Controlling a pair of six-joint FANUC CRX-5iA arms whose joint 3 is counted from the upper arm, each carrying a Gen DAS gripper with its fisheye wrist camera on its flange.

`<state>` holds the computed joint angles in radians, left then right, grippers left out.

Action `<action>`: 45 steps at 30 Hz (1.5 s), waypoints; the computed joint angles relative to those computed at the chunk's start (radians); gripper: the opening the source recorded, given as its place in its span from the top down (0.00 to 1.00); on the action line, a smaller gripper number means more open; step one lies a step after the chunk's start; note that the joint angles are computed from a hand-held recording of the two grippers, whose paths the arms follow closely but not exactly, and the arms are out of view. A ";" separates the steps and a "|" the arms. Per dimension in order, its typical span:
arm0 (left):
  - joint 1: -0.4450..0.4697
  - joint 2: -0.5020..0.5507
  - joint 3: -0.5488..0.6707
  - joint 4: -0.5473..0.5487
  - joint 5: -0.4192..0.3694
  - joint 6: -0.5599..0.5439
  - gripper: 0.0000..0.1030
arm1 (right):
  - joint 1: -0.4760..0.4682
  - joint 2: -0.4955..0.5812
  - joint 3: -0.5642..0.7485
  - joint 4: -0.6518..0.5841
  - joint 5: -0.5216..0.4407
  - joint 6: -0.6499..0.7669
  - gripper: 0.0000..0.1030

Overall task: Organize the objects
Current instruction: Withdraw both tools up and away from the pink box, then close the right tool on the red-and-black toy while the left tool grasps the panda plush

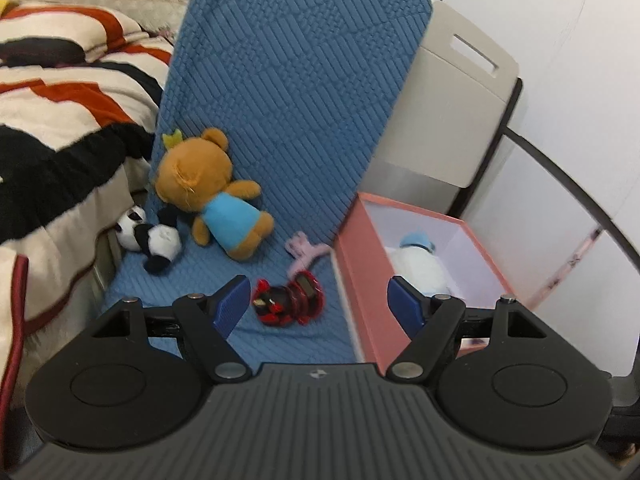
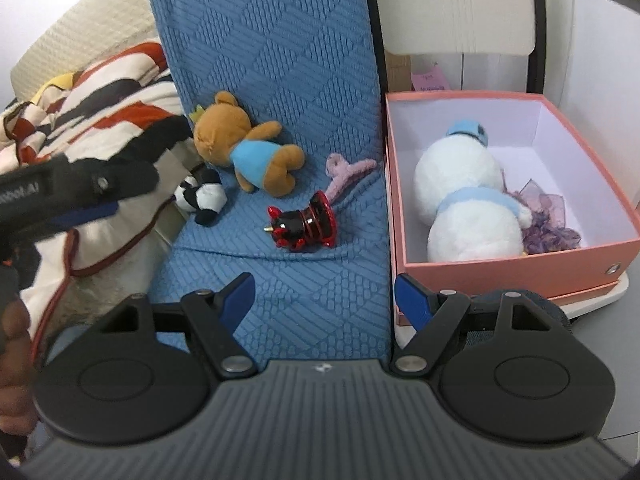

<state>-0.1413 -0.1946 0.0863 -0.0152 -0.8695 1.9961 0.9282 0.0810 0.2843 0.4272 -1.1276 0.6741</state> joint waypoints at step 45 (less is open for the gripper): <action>0.215 0.387 0.127 -0.049 -0.016 0.131 0.08 | -0.087 0.441 0.357 -0.035 0.120 0.876 0.22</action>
<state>0.0736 0.1922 0.2132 -0.0642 -0.8854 2.1269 0.8416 0.5223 0.6410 0.3925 -1.0076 1.5503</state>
